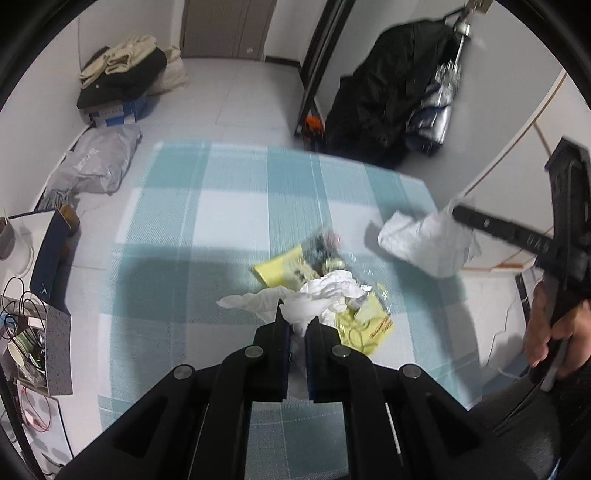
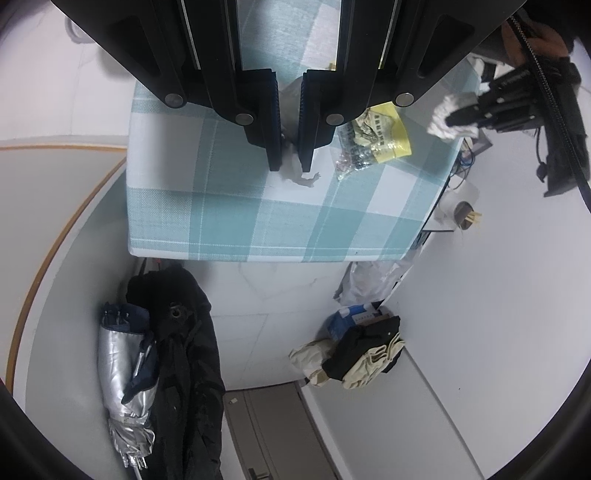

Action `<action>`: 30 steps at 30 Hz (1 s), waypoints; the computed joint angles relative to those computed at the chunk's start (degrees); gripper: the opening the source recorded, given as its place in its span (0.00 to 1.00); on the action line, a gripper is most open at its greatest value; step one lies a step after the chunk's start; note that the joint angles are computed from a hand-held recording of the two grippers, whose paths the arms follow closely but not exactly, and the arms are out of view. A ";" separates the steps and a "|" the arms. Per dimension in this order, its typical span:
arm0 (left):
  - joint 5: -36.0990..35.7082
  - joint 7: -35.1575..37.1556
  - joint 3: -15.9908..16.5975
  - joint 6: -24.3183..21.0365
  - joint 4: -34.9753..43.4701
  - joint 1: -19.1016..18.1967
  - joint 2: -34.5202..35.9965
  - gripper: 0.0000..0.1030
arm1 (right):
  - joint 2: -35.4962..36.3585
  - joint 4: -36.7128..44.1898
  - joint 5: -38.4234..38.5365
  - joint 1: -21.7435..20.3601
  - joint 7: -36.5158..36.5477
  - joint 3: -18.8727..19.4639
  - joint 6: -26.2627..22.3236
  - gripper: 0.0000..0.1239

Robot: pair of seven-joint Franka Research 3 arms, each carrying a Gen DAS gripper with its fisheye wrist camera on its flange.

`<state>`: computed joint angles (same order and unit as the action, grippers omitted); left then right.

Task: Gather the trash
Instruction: 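Grasp the white tissue with the left gripper while the right gripper lifts its tissue, then carry the tissues with both grippers from the table over the bin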

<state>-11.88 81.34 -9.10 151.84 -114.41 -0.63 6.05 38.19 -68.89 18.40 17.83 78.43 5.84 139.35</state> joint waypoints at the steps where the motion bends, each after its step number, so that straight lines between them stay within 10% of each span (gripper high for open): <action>1: -0.31 0.23 -0.02 1.00 -0.33 0.06 -0.37 0.03 | -0.46 -0.70 -0.05 0.20 0.24 -0.11 0.72 0.06; 30: -23.07 16.91 0.55 9.92 -3.47 -0.35 -4.90 0.03 | -16.61 -25.32 3.02 2.82 0.97 1.52 16.79 0.06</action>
<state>-34.95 98.25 -8.54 161.76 -117.88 -0.98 1.14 21.58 -94.21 21.42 20.65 79.40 7.35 156.14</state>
